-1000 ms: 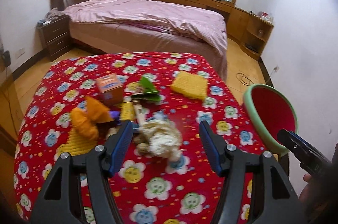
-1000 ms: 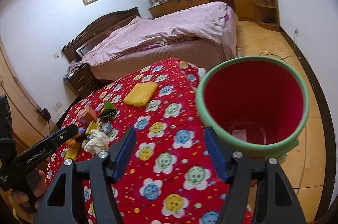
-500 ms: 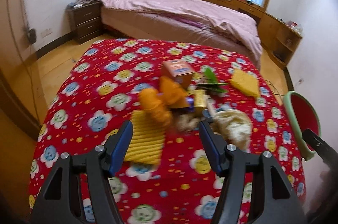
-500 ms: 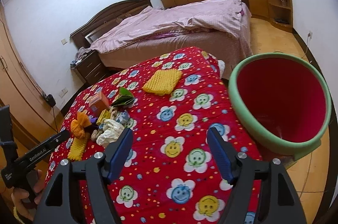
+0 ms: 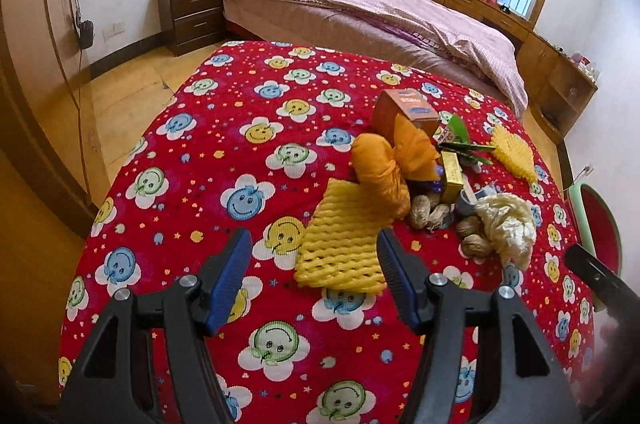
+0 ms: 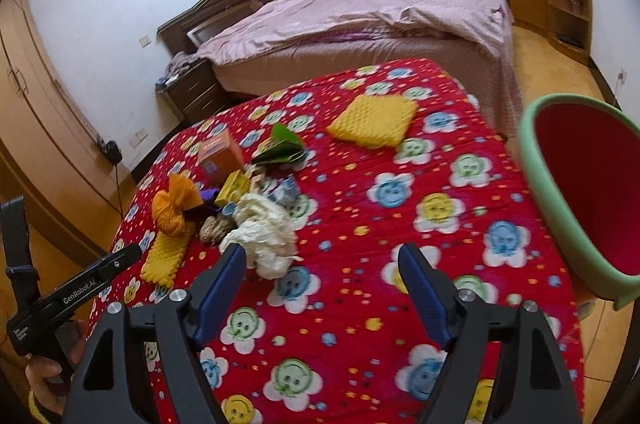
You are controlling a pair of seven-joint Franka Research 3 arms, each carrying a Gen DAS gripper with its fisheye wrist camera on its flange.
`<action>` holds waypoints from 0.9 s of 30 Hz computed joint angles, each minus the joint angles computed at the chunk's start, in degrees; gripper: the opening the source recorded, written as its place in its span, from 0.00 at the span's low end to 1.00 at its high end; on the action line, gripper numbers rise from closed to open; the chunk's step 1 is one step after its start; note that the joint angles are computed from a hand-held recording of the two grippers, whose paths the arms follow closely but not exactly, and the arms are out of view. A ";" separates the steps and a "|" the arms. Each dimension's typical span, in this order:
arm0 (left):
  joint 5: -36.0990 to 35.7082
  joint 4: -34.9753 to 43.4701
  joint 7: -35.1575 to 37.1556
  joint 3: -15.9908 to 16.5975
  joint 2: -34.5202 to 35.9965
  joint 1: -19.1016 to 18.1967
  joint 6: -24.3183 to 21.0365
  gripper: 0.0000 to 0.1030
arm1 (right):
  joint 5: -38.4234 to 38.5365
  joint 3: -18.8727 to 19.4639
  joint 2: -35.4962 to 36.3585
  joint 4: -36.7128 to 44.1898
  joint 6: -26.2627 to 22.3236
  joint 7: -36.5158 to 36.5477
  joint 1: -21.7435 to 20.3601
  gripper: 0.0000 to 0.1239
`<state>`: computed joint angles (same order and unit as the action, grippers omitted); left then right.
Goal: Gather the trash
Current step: 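Grasp the yellow foam net with the left tool while the right tool grasps the white plastic bag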
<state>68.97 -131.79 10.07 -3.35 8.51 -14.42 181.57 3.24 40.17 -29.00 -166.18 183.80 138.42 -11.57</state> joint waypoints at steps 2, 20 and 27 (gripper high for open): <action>-1.91 -0.19 2.20 -0.68 0.38 0.41 -0.10 0.63 | -0.65 1.43 2.38 1.54 0.61 -0.38 -1.49 0.65; -23.85 2.10 23.57 -0.98 6.63 -2.24 0.01 0.63 | -3.96 14.01 14.73 9.01 2.15 -1.43 -16.88 0.50; -29.40 1.91 30.70 -2.06 7.35 -2.68 1.71 0.45 | -1.81 14.21 15.83 8.73 3.62 -3.65 -16.62 0.33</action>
<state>39.57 -129.88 40.77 -5.41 15.87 -17.10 183.28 1.43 54.38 -13.17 -157.45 187.42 134.77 -28.19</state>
